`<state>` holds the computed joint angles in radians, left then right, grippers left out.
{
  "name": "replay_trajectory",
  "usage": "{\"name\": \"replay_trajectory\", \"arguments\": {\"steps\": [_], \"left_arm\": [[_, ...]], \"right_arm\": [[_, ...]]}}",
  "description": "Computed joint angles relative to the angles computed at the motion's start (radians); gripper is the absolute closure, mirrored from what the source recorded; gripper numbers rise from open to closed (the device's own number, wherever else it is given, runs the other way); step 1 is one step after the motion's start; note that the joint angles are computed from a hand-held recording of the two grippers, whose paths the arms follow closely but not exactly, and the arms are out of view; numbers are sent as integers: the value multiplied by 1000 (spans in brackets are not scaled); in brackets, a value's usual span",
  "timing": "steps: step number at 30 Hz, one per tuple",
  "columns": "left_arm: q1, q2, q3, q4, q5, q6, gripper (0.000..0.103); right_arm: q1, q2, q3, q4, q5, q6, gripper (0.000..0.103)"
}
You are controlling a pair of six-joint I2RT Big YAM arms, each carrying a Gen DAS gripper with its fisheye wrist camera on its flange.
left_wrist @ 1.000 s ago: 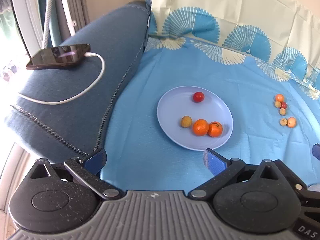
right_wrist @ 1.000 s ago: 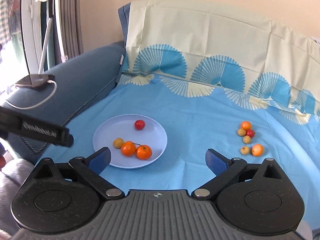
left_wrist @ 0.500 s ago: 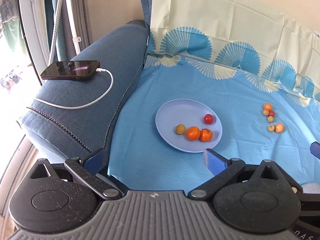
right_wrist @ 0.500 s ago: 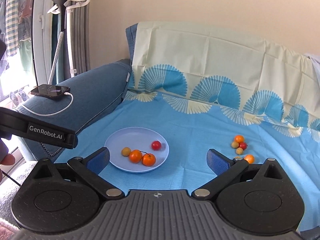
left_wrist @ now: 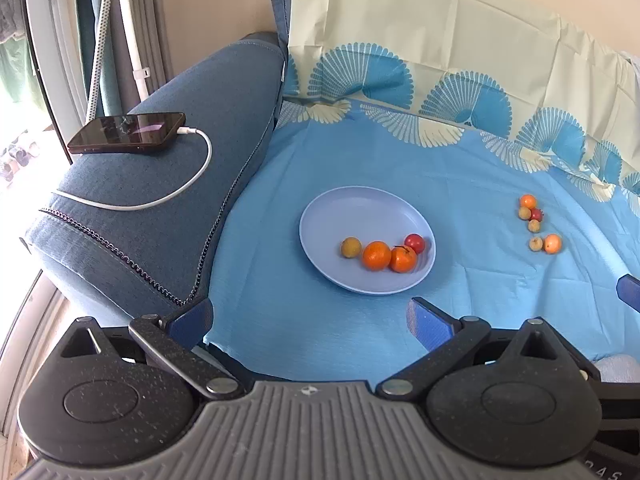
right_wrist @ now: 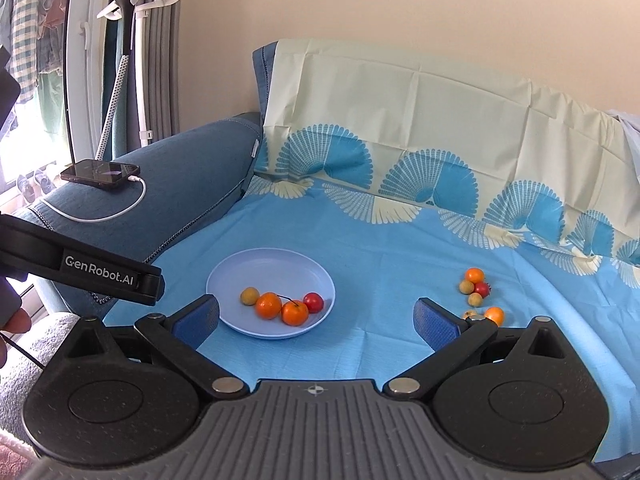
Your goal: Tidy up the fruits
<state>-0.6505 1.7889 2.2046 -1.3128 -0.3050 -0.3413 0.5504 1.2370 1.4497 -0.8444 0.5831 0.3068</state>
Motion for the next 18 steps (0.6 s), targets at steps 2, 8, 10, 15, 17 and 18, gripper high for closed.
{"name": "replay_trajectory", "arguments": {"steps": [2,8,10,15,17,18], "left_arm": [[1,2,1,0,4,-1,0],[-1,12,11,-4,7,5,0],[-3,16,15,-6,7,7,0],[-4,28,25,-13,9,7,0],[-2,36,35,-19,10,8,0],[-2,40,40,-23,10,7,0]], "right_arm": [[-3,3,3,-3,-4,0,1],[-13,8,2,-12,-11,16,1],[-17,8,-1,-11,-14,20,1],[-28,12,-4,-12,-28,24,1],[-31,14,-5,-14,-32,29,1],[-32,16,-5,-15,-32,33,1]]}}
